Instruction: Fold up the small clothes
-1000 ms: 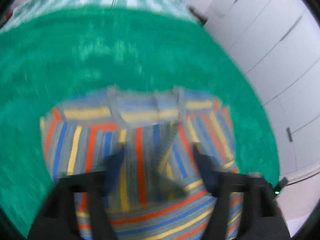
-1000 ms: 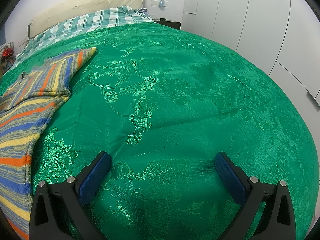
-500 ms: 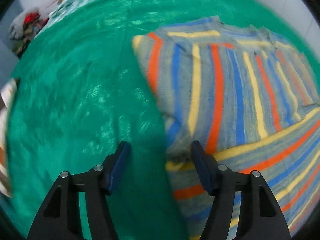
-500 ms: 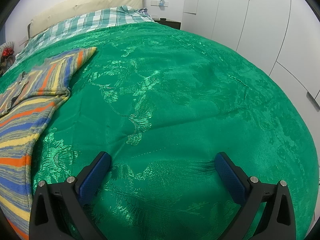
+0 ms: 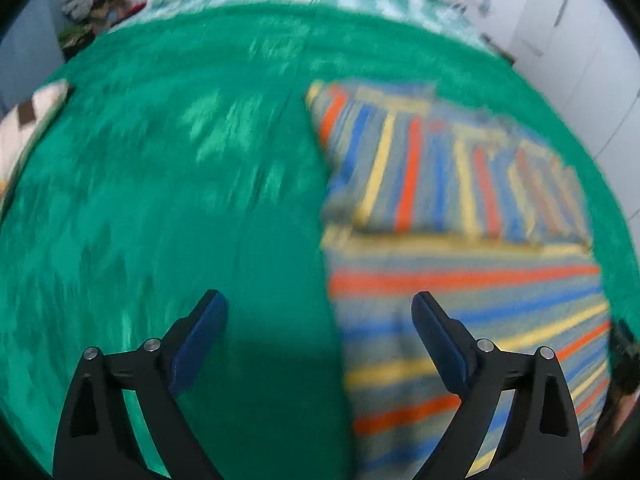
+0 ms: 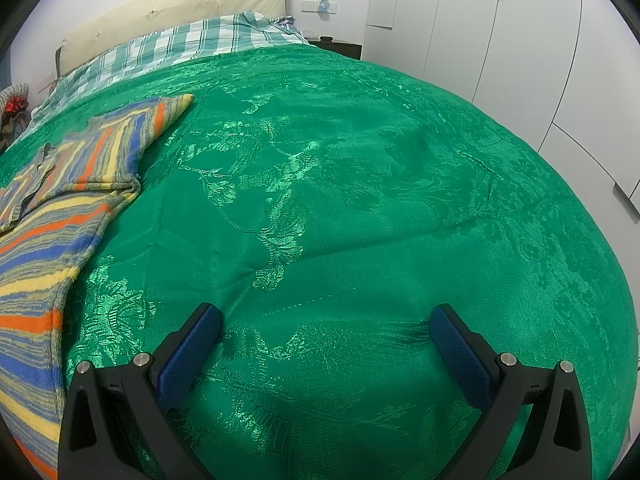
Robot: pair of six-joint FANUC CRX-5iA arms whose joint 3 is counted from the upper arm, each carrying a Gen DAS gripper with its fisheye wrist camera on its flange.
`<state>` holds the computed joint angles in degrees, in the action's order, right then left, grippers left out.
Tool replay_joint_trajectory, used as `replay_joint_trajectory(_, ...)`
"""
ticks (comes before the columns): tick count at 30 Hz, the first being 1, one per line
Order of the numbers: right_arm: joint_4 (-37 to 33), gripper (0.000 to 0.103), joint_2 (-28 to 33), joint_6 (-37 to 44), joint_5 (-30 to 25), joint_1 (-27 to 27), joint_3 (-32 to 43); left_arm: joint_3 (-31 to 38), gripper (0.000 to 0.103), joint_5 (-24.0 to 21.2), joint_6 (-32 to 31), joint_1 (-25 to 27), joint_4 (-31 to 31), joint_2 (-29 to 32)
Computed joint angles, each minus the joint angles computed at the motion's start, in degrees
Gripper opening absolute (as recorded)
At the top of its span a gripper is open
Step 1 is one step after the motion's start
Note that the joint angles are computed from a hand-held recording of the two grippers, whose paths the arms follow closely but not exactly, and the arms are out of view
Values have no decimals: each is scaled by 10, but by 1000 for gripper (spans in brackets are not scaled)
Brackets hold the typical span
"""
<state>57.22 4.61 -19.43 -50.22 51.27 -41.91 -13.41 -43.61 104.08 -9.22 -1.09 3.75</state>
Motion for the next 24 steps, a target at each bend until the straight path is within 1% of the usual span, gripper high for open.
replay_joint_trajectory(1,0,103,0,0,0,0,0,-14,93,-2,16,0,-11,-12)
replay_joint_trajectory(4,0,103,0,0,1,-1,0,-83,93,44,23,10,-10,-78)
replay_joint_trajectory(8,0,103,0,0,0,0,0,-104,97,47,85,12,-88,-127)
replay_joint_trajectory(10,0,103,1,0,1,-1,1,-104,98,42,105,26,-109,-125)
replay_joint_trajectory(13,1,103,1,0,1,-1,0,-109,101,43,122,50,-128,-97)
replay_joint_trajectory(14,1,103,0,-1,2,-1,0,-129,103,72,96,66,-107,-93)
replay_joint_trajectory(15,1,103,-1,-1,3,-1,-1,-173,103,132,61,84,-74,-109)
replay_joint_trajectory(16,1,103,-2,-1,3,-1,-1,-212,103,179,38,96,-44,-130)
replay_joint_trajectory(17,0,103,-3,-1,4,-1,-1,-227,103,197,10,105,-13,-135)
replay_joint_trajectory(18,0,103,-3,-1,4,-1,-1,-226,103,195,6,106,-8,-132)
replay_joint_trajectory(20,-1,103,-3,-1,4,0,-1,-220,103,191,22,100,-27,-131)
replay_joint_trajectory(24,0,103,-2,-1,3,0,-1,-220,103,192,30,97,-36,-132)
